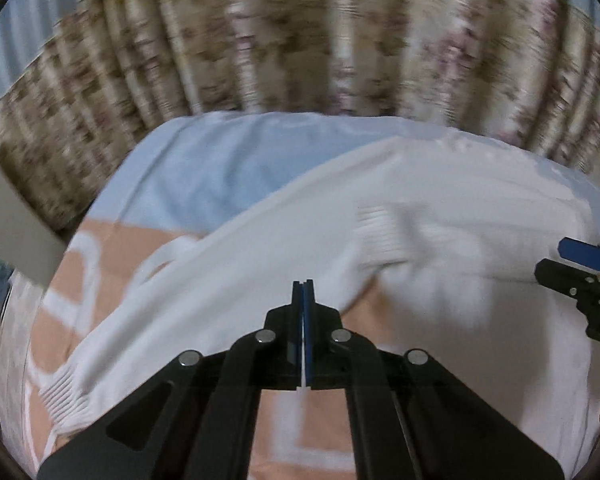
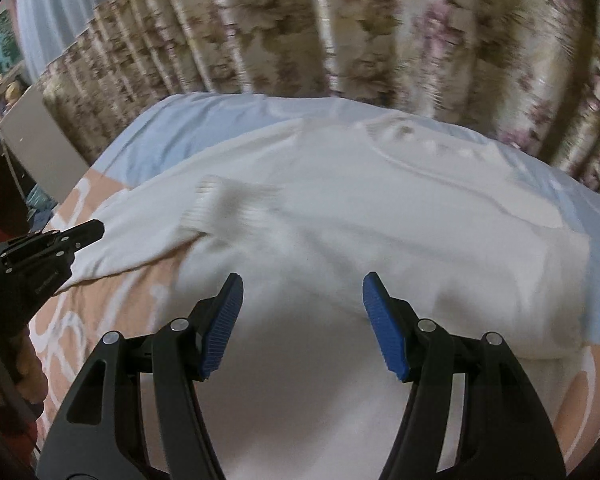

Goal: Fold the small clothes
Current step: 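Grasp the other sleeve cuff with the left gripper and lift it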

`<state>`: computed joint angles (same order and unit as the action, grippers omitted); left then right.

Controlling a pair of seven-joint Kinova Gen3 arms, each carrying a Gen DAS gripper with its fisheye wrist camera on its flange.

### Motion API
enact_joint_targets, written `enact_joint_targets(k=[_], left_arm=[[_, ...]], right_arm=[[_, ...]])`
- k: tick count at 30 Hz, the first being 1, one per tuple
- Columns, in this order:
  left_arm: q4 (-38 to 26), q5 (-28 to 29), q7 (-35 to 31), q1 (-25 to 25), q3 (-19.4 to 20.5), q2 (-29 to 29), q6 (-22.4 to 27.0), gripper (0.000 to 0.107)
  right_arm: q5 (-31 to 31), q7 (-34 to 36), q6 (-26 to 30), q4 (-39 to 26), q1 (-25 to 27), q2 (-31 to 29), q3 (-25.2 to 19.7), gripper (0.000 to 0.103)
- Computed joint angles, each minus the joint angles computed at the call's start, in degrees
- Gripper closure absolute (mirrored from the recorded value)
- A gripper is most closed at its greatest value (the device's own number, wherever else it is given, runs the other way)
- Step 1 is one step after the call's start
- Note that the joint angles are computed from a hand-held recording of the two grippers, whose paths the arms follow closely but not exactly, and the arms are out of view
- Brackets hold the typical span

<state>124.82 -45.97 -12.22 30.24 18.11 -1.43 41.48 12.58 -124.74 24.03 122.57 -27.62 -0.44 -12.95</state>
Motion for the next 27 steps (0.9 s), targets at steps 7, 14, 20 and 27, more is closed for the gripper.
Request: enact_joint_targets(k=[7,14,20,27], left_arm=[[-9.93,-3.65,-1.90,7.99,-2.32,9.29,-1.79,0.107],[-16.19,0.18,-6.14,10.53,-4.49,16.25,-4.93,0.107],[-5.95,3.69,5.60,10.15,-7.01,7.82,-1.48,0.104],[9.82,10.96,21.72,4.52,-9.47,-10.73,12.77,0.045]], right_arm=[[-7.92,9.77,-1.84,4.90,6.48,-3.21,6.00,0.040],[-20.97,24.31,-3.02,8.31,13.00,-3.35,10.73,0.040],[-24.30,28.72,-3.02,8.54,14.05,-4.24,9.79,0.040],[-23.21,25.99,-5.02,5.95,10.02,-2.12,4.44,0.040]])
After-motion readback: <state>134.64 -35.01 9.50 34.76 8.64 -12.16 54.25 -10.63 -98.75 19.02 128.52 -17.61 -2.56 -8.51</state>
